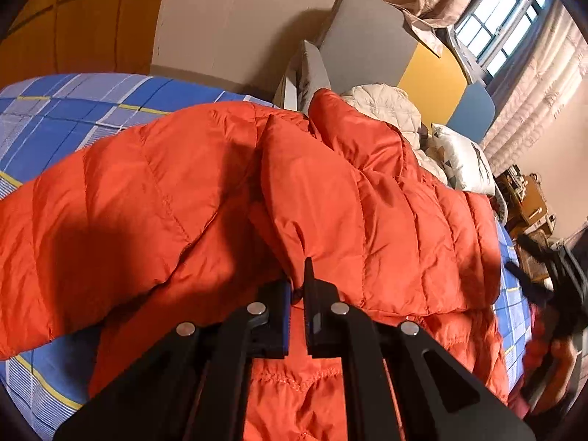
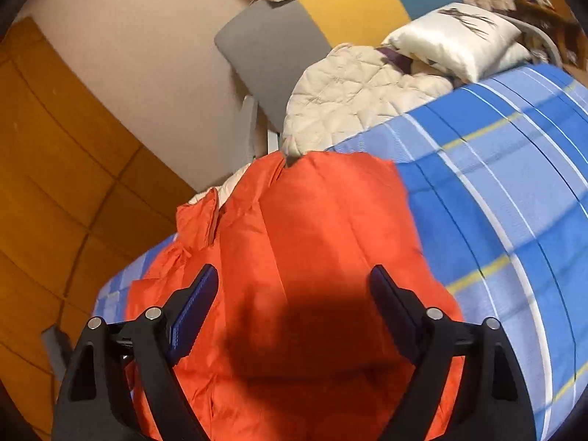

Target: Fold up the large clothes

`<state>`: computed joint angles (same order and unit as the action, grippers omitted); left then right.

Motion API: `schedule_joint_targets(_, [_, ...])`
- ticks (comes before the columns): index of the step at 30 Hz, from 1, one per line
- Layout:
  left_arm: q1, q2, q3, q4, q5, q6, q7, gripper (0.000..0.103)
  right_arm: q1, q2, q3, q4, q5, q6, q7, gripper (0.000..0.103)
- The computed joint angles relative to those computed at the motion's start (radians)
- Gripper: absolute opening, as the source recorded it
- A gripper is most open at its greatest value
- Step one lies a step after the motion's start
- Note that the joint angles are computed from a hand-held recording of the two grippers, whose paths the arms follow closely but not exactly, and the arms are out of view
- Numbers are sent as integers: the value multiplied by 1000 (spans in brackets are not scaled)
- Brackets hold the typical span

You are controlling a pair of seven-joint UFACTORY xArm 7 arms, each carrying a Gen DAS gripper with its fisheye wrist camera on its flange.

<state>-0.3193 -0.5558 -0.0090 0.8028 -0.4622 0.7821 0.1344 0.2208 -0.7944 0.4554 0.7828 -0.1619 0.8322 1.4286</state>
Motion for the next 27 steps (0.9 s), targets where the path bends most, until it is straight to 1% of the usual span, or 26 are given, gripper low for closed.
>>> schedule_joint_targets(4, [9,-17,4,-15,9,-8,7,5,-14,112,-23,50,-19,9,-56,82])
schedule_joint_targets(6, [11,-13,13,-16,7,-9,8,5,-25,163,-23,80,-40,41,-70,82])
schedule_joint_targets(10, [19,-3,19,-27,6,-11,5,5,-20,264,-36,119,-69,78,-75,82])
schedule_joint_targets(13, [24,4,14,-45,10,-18,3,6,-6,346,-27,163,-111,136,-65,82])
schedule_joint_targets(16, [37,7,4,-57,21,-25,-24,20,15,415,-12,215,-175,210,-39,83])
schedule_joint_targets(17, [51,0,-8,-65,38,-37,-46,30,24,432,-9,230,-193,236,-31,83])
schedule_joint_targets(18, [56,-10,-7,-69,44,-40,-59,35,35,439,-13,240,-205,254,-28,83])
schedule_joint_targets(19, [52,-17,0,-74,41,-41,-59,35,47,444,-17,250,-214,271,-25,83])
schedule_joint_targets(21, [71,-51,-2,-89,59,-46,-90,47,71,440,-26,256,-235,286,-5,83])
schedule_joint_targets(23, [77,-87,18,-102,56,-36,-110,47,92,433,-22,265,-261,308,30,83])
schedule_joint_targets(26, [104,-143,42,-127,56,-17,-160,55,116,446,-2,297,-308,345,67,83])
schedule_joint_targets(27, [116,-169,50,-141,58,-6,-178,56,128,450,5,309,-317,354,78,83])
